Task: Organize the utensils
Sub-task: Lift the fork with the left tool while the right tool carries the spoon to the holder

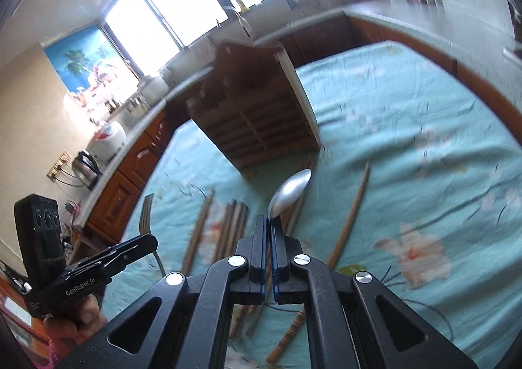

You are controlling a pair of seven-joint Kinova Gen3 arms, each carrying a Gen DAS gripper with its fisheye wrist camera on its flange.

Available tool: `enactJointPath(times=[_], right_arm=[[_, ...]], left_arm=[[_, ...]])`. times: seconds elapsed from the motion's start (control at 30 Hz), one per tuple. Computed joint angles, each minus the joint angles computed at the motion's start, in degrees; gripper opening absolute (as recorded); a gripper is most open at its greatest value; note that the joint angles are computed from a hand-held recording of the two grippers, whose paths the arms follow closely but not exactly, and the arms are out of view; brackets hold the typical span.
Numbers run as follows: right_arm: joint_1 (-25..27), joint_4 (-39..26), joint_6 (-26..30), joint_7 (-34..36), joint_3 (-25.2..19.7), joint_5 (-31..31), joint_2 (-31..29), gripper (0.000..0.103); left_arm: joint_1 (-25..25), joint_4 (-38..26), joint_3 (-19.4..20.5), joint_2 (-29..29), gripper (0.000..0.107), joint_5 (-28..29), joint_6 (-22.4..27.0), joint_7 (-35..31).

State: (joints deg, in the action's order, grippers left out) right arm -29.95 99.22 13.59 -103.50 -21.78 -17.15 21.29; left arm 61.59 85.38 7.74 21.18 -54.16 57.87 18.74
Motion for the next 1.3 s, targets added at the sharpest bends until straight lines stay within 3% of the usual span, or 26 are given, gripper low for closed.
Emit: enactJointPath(times=[0.03, 0.1, 0.3, 0.77, 0.83, 1.13, 1.2, 1.3], right_arm=[[0.09, 0.00, -0.43, 0.06, 0.01, 0.07, -0.63, 0.002], [-0.57, -0.30, -1.01, -0.21, 0.73, 0.73, -1.35, 0.002], [-1.13, -1.60, -2.24, -0.60, 1.69, 2.37, -2.33, 0.002], [-9.39, -4.52, -3.31, -8.47, 12.46, 12.16, -2.56, 0.002], [-12.05, -5.66, -3.18, -10.46, 15.76, 14.60, -2.42, 0.002], [-20.30, -16.43, -1.00, -17.46, 26.82, 26.98, 1.40, 0.002], [-20.74, -19.78, 0.17, -17.97, 27.48, 29.16, 3.18, 0.002], [-18.71, -25.61, 3.24, -16.32, 24.95, 30.48, 6.75, 0.002]], left_arm=[[0.29, -0.10, -0.18, -0.31, 0.004, -0.66, 0.27, 0.19], [0.94, -0.81, -0.32, -0.64, 0.003, -1.66, 2.05, 0.09], [0.77, -0.83, 0.43, -1.30, 0.002, -5.22, 3.47, 0.77], [-1.00, -3.35, 0.12, -1.37, 0.002, -9.80, 6.19, -1.69], [-1.38, -4.80, -0.20, -0.96, 0.002, -10.38, 7.20, -3.35], [-3.89, -13.39, -3.76, 2.08, 0.002, -14.27, 8.83, -12.27], [-4.50, -15.58, -4.91, 3.39, 0.002, -14.37, 8.82, -14.18], [-5.62, -18.24, -6.69, 5.65, 0.002, -13.46, 8.20, -16.27]])
